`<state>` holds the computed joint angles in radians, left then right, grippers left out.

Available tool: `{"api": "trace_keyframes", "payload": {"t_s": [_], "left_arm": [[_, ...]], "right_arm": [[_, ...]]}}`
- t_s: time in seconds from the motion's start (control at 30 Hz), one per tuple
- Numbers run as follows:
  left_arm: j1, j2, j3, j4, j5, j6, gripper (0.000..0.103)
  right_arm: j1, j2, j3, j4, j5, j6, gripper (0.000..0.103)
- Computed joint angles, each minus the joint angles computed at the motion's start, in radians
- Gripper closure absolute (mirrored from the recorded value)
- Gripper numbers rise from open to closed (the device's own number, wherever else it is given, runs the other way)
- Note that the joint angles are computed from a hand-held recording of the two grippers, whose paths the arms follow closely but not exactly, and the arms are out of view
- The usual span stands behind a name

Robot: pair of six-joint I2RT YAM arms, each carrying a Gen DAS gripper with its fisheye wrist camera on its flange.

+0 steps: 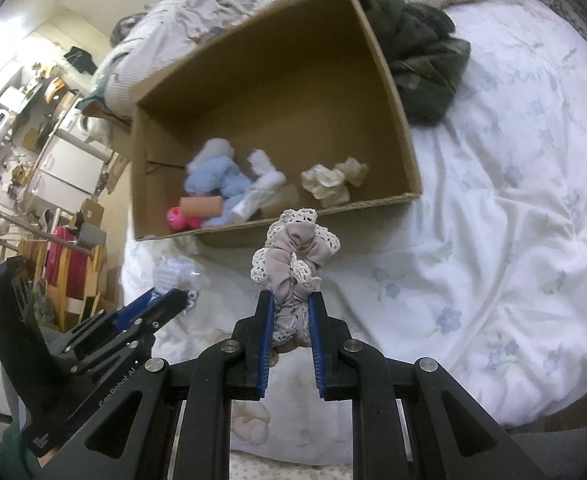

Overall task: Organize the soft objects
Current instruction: 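Carry the scrunchie and clear bag into the box and open both tools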

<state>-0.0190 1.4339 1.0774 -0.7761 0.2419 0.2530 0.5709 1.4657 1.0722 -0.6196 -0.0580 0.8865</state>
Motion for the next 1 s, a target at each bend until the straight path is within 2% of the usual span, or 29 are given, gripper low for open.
{"api": "trace_keyframes", "payload": {"t_s": [0.23,0.47,0.73,1.0], "left_arm": [[0.103,-0.063,0.070,-0.088,0.063,0.034,0.084],[0.150,-0.080,0.181,-0.149,0.112,0.073,0.084],[0.128,-0.017,0.275,-0.127,0.092,0.057,0.084],[0.142,0.073,0.387,-0.142,0.127,0.054,0.085]], "right_arm": [[0.050,-0.057,0.034,-0.024,0.066,0.031,0.084],[0.072,-0.055,0.168,-0.105,0.105,0.034,0.084],[0.030,-0.015,0.244,-0.111,0.090,-0.071,0.084],[-0.030,-0.036,0.275,-0.153,0.117,-0.140,0.084]]}}
